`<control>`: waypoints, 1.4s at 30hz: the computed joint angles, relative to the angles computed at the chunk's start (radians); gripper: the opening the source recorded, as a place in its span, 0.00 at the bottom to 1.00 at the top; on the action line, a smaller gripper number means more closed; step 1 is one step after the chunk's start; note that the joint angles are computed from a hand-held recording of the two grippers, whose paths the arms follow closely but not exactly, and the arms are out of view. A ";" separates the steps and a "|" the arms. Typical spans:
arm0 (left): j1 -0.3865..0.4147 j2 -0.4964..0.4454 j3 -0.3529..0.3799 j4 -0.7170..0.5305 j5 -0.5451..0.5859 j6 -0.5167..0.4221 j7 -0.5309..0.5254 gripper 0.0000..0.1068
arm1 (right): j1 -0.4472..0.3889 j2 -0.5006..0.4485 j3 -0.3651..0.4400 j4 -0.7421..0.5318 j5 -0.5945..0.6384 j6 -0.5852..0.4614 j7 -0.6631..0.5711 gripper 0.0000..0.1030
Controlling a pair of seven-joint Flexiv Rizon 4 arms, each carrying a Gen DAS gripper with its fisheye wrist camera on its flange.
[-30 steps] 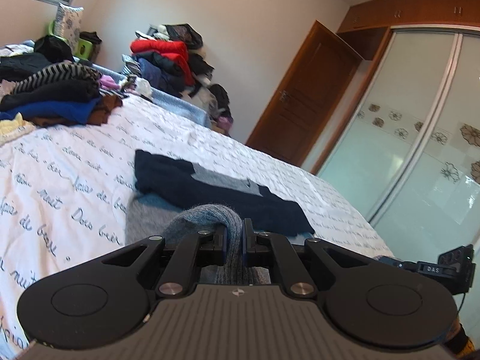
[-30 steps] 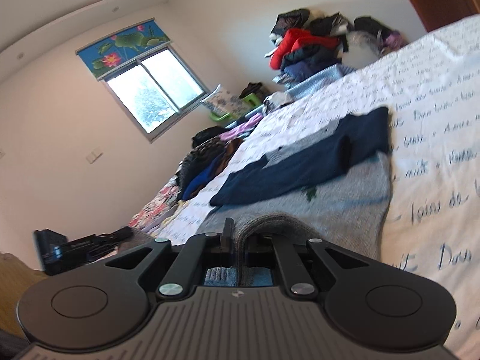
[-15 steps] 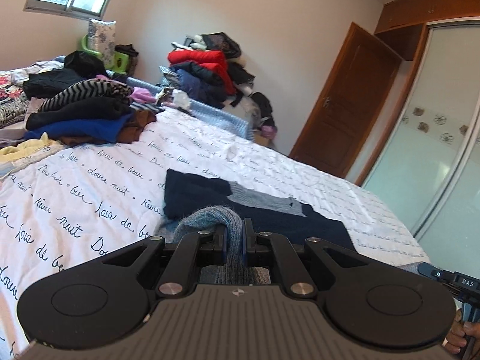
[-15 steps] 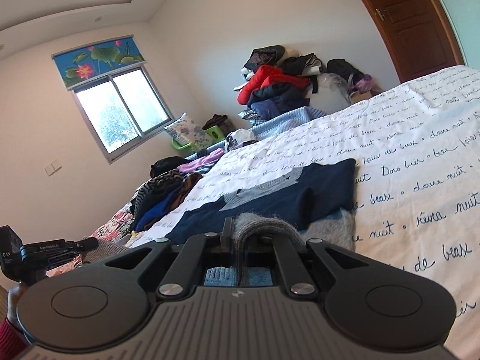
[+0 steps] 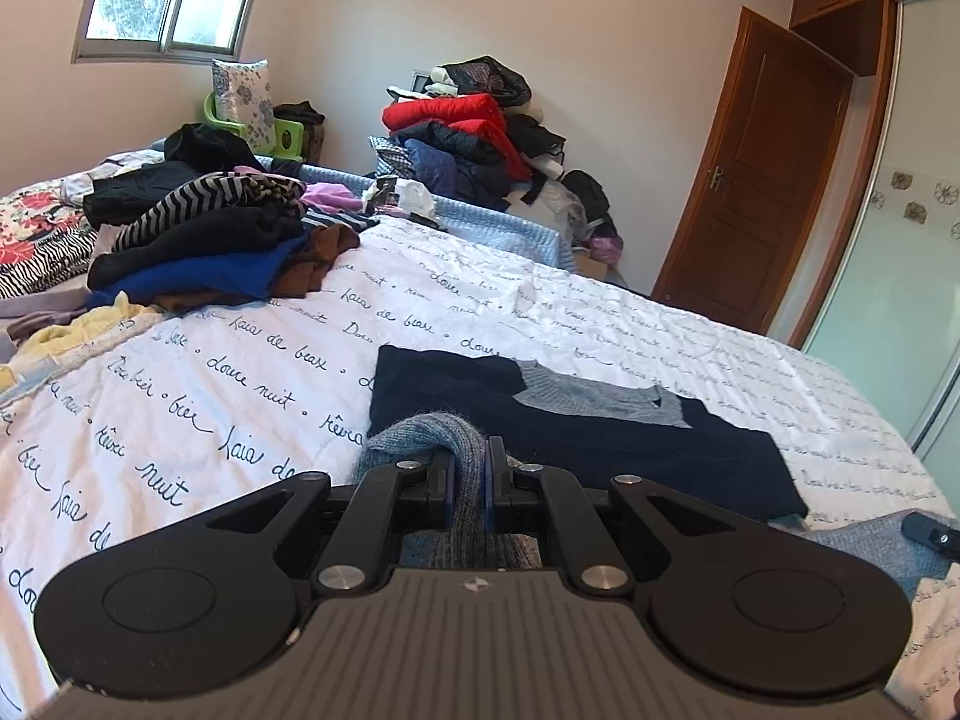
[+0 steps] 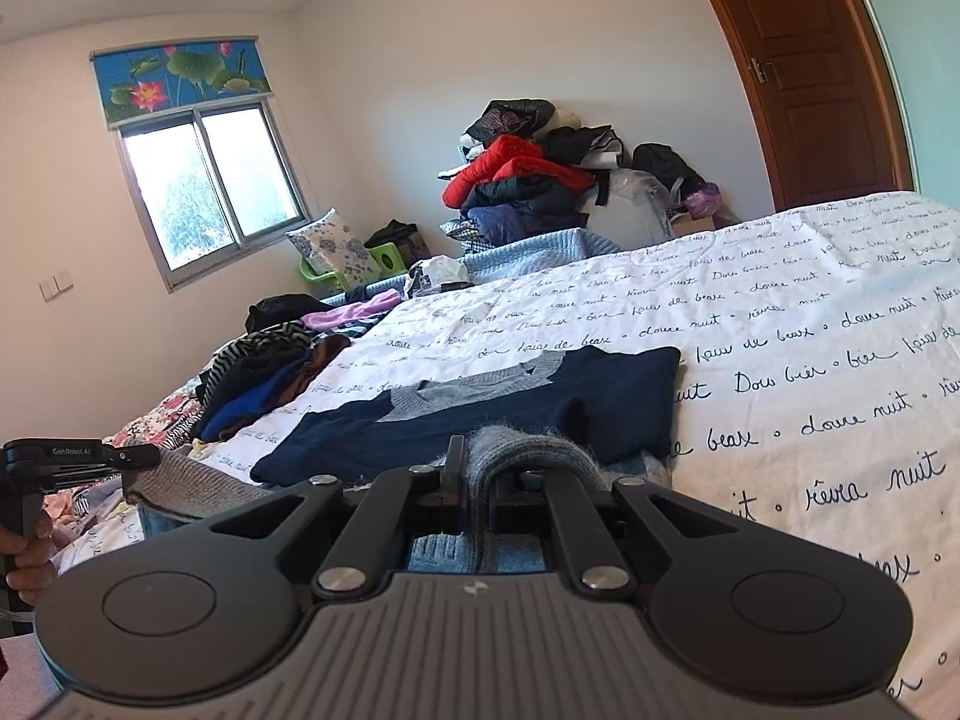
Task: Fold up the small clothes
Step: 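Lift the hem with both grippers and fold it toward the collar, then lay the hem over the collar and open both grippers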
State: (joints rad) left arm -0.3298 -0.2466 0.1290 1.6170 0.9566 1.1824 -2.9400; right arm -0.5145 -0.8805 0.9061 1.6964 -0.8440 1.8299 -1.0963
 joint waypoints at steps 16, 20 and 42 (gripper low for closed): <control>-0.046 -0.105 0.037 -0.145 0.015 -0.111 0.026 0.08 | 0.096 -0.048 -0.029 -0.131 0.142 -0.077 -0.097 0.06; -0.047 -0.140 0.044 -0.197 0.012 -0.124 0.028 0.08 | 0.122 -0.071 -0.028 -0.184 0.188 -0.108 -0.140 0.06; 0.001 -0.387 0.111 -0.505 -0.221 -0.160 0.256 0.08 | 0.345 -0.270 0.038 -0.695 0.389 -0.408 -0.377 0.06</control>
State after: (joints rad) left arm -0.3293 -0.6331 0.2402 1.1118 0.7356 1.0222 -2.6842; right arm -0.1698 -1.1504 0.9437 1.0016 -0.4553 1.4216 -1.4737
